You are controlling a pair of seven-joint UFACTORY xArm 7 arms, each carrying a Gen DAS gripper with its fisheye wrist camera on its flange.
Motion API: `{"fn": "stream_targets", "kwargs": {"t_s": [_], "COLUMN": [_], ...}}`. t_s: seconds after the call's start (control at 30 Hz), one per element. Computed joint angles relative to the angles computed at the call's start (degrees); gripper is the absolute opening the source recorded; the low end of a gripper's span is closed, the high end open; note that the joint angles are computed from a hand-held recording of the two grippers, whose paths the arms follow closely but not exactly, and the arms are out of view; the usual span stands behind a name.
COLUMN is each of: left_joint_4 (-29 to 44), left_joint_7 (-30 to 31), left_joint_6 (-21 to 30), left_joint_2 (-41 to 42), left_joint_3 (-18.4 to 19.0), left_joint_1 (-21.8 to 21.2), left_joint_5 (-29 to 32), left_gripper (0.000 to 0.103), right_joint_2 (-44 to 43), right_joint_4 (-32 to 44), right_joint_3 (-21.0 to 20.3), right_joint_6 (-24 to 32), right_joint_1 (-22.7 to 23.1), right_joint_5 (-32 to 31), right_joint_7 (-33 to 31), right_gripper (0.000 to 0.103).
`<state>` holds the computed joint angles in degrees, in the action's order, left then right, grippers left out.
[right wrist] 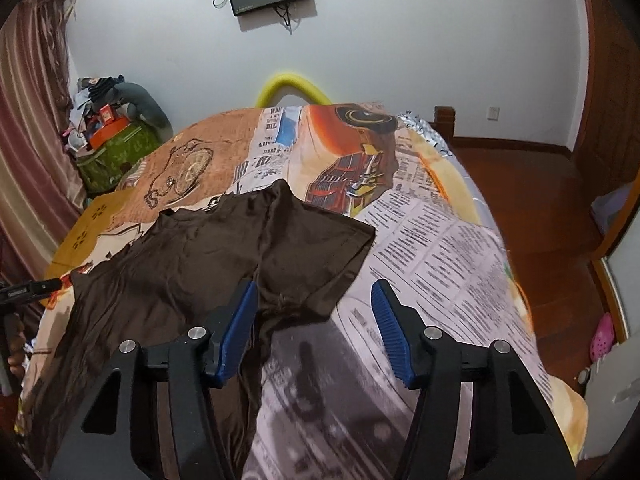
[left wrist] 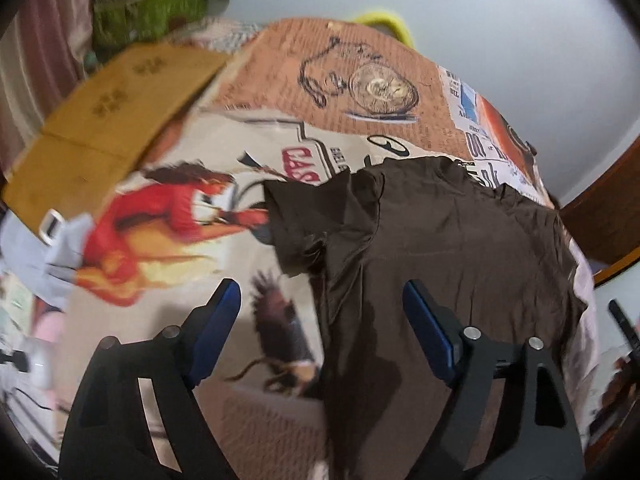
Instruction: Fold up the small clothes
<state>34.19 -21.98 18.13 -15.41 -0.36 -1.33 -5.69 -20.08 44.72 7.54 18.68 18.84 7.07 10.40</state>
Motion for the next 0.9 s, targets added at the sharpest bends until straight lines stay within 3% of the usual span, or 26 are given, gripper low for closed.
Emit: {"fn": "stream_targets", "kwargs": {"t_s": [0.17,0.23,0.4,0.47,0.5,0.63,0.77,0.9], "left_joint_4": [4.5,6.04,9.38,10.21,10.76,12.6,11.83,11.77], "left_joint_7": [7.78,9.16,12.2,13.43,13.99,12.41,9.54,0.3], "left_joint_6": [0.63,0.67,0.59,0.55,0.68,1.77,0.43,0.35], "left_joint_2": [6.92,9.03,12.65,13.52,14.04,16.07,15.19,12.27], "left_joint_3": [3.16,2.87,2.27,1.89,1.73,1.22,0.7,-0.36], "left_joint_1": [-3.58,-3.09,-1.43,-0.77,-0.46,0.95,1.4,1.32], "left_joint_5": [-9.92,-11.78,-15.81,-17.32,-17.83,-16.04,-12.43,2.04], "left_gripper": [0.064,0.063,0.063,0.06,0.053,0.017,0.014,0.014], "right_joint_2": [4.25,5.83,8.12,8.74,9.03,9.27,8.85,8.66], "right_joint_4": [2.67,3.59,4.05,4.29,4.48,4.53,4.17,4.28], "right_joint_3": [0.29,0.54,-1.56,-1.05,-0.82,-0.39,-1.09,-1.59], "right_joint_6": [-0.28,0.52,1.96,2.43,2.7,3.25,3.31,3.66], "right_joint_1": [0.52,0.41,2.73,2.3,1.98,1.24,1.42,1.7], "right_joint_5": [-0.2,-0.61,6.14,6.31,5.97,5.1,7.37,10.28], "right_joint_7": [-1.09,-1.4,-7.41,-7.84,-7.97,-8.99,-11.05,-12.62], "right_gripper": [0.055,0.055,0.055,0.054,0.054,0.052,0.049,0.048]}}
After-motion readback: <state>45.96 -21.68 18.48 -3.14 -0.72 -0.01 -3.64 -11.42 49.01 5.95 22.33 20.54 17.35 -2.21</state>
